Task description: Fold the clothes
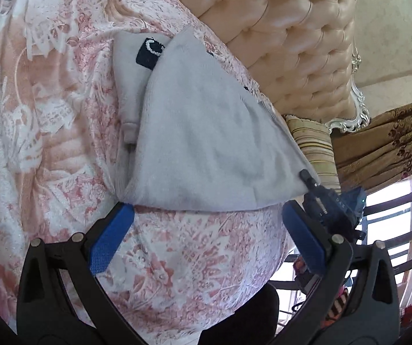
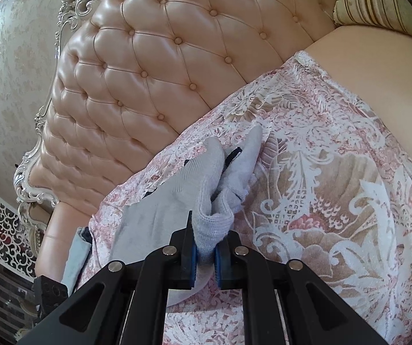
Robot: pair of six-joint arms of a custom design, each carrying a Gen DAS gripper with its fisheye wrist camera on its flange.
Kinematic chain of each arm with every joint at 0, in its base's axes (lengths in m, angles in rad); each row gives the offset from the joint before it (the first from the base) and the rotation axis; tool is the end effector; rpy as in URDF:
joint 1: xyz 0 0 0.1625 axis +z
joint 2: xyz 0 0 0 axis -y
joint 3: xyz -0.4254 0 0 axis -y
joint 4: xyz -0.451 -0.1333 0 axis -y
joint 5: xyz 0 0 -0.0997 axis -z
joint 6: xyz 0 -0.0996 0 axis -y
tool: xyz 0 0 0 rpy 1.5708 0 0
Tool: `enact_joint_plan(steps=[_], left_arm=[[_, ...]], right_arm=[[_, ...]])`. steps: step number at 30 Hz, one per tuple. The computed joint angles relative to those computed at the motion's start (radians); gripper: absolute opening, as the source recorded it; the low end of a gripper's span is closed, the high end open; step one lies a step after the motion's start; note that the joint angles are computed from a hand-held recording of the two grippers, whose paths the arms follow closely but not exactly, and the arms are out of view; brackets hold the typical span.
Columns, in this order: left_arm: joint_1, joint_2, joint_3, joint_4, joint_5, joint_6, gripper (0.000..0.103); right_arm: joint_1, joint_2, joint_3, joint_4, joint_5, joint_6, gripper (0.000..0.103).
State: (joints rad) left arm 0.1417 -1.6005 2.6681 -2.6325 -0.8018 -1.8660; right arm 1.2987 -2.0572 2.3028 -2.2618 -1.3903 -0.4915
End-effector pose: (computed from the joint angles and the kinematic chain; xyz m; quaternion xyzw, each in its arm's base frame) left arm -0.2725 -0.2435 0.1205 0.1998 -0.9052 0.3742 0.0260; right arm 0.0460 -0.3978 0.3834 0.1261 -0.9633 0.2369 0.0004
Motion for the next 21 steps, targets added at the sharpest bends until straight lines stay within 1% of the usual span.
enact_joint_plan(steps=[2, 6, 9, 11, 15, 17, 18, 21], left_arm=[[-0.011, 0.006, 0.0, -0.019, 0.024, -0.013, 0.102], [-0.011, 0.024, -0.004, -0.067, 0.018, 0.03, 0.102], [0.003, 0.045, 0.026, -0.162, 0.017, 0.019, 0.102], [0.001, 0.043, 0.029, -0.167, 0.039, 0.019, 0.102], [-0.035, 0.004, 0.037, -0.069, 0.126, -0.08, 0.102], [-0.044, -0.008, 0.045, -0.067, 0.164, -0.079, 0.103], [-0.045, -0.011, 0.049, -0.075, 0.18, -0.068, 0.103], [0.009, 0.034, 0.042, -0.204, 0.156, 0.063, 0.103]], right_arm=[[0.0, 0.002, 0.001, -0.003, -0.001, 0.002, 0.009], [-0.009, 0.004, 0.0, -0.001, -0.001, 0.001, 0.01], [-0.012, 0.005, 0.0, -0.001, 0.001, 0.0, 0.01], [-0.014, 0.004, 0.0, 0.001, 0.003, -0.003, 0.01], [-0.017, 0.001, 0.0, 0.007, 0.007, -0.008, 0.01], [-0.02, 0.0, -0.001, 0.01, 0.011, -0.013, 0.01], [-0.021, 0.0, 0.0, 0.01, 0.011, -0.014, 0.01], [-0.027, -0.001, 0.002, 0.008, 0.015, -0.014, 0.01]])
